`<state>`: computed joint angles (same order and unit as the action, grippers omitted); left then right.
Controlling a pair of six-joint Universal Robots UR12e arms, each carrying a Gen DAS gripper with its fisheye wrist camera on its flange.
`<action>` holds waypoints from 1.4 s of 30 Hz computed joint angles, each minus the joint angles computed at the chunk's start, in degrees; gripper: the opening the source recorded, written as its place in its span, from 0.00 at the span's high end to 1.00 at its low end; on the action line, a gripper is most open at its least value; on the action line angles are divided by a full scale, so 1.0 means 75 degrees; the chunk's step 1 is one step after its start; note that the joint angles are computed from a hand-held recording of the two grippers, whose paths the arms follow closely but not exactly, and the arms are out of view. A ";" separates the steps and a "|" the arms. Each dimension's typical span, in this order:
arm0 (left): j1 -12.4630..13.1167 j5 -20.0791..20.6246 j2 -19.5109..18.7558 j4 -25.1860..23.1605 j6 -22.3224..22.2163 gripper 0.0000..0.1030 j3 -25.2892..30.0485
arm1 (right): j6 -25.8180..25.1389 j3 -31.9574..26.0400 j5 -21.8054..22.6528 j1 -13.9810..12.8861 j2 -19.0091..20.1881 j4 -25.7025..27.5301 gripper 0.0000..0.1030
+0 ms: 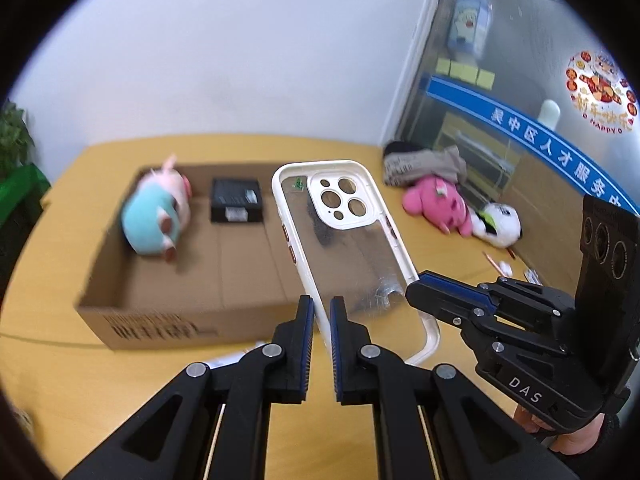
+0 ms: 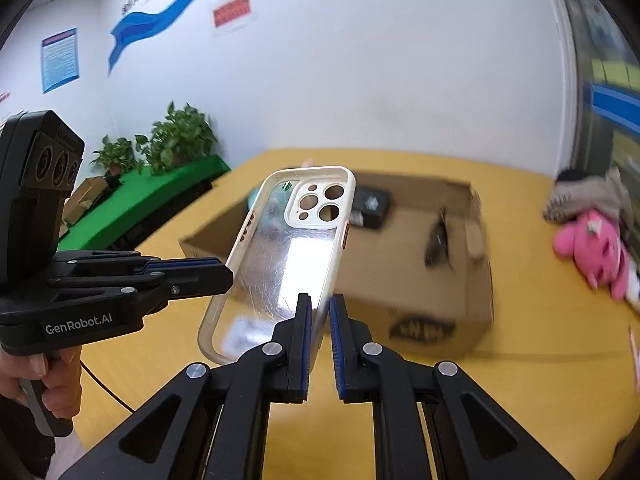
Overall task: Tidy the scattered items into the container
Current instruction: 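Carry the phone case in the right gripper over the cardboard box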
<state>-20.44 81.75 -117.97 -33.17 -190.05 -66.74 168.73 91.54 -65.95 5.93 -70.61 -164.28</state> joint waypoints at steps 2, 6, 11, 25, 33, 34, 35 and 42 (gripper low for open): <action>0.0056 0.0050 -0.0011 0.0042 0.0059 0.93 0.0109 | -0.0080 -0.0213 -0.0024 0.0085 0.0076 -0.0084 0.91; 0.0165 0.0137 -0.0054 0.0117 0.0181 0.93 0.0343 | -0.0177 -0.0598 -0.0017 0.0201 0.0232 -0.0139 0.91; 0.0246 0.0279 -0.0234 0.0029 0.0385 0.93 0.0811 | -0.0134 -0.1103 -0.0026 0.0310 0.0457 -0.0185 0.91; 0.0524 0.0032 -0.1271 -0.1104 0.0737 0.93 0.2640 | 0.0064 -0.2689 -0.0324 0.0468 0.1428 0.0422 0.91; 0.0590 -0.0206 -0.1971 -0.2062 0.0775 0.93 0.3622 | 0.0334 -0.3450 -0.0368 0.0409 0.2041 0.1256 0.91; 0.0600 -0.0228 -0.2088 -0.2232 0.0798 0.93 0.3794 | 0.0366 -0.3535 -0.0377 0.0401 0.2115 0.1350 0.91; 0.0606 -0.0249 -0.2188 -0.2378 0.0817 0.93 0.3937 | 0.0399 -0.3597 -0.0372 0.0387 0.2177 0.1438 0.91; 0.0689 -0.0603 -0.3031 -0.3844 0.0825 0.93 0.5151 | 0.0591 -0.4107 -0.0346 0.0321 0.2681 0.2435 0.91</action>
